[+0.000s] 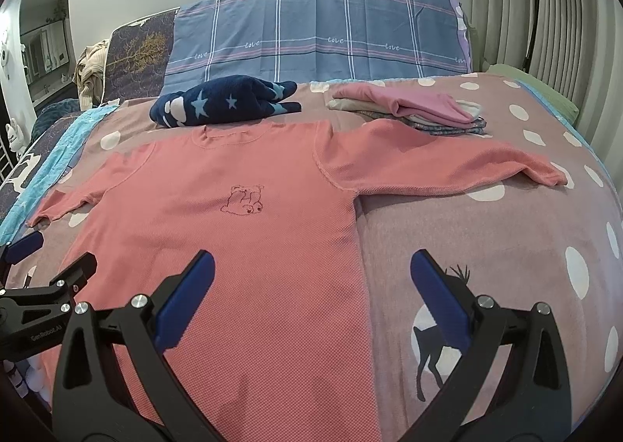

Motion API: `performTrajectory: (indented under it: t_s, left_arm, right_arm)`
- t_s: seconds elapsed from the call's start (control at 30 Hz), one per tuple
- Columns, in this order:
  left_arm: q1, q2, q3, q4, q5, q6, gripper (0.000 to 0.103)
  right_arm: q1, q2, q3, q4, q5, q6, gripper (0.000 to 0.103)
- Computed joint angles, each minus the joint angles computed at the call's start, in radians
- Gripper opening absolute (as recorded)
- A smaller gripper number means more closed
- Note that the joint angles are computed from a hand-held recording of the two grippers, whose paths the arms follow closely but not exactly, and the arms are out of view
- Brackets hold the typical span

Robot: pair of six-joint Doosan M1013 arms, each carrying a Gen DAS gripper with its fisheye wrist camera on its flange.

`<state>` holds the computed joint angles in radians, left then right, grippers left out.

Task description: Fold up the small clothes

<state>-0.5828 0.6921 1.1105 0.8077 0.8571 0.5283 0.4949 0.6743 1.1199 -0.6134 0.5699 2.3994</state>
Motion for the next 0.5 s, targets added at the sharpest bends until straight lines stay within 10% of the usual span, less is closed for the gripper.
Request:
performTrajectory:
  t_s: [0.5]
  left_arm:
    - [0.008,-0.007,0.015,-0.01,-0.006,-0.01,0.102]
  right_arm:
    - [0.001,-0.001,-0.005,0.003,0.009,-0.015,0.101]
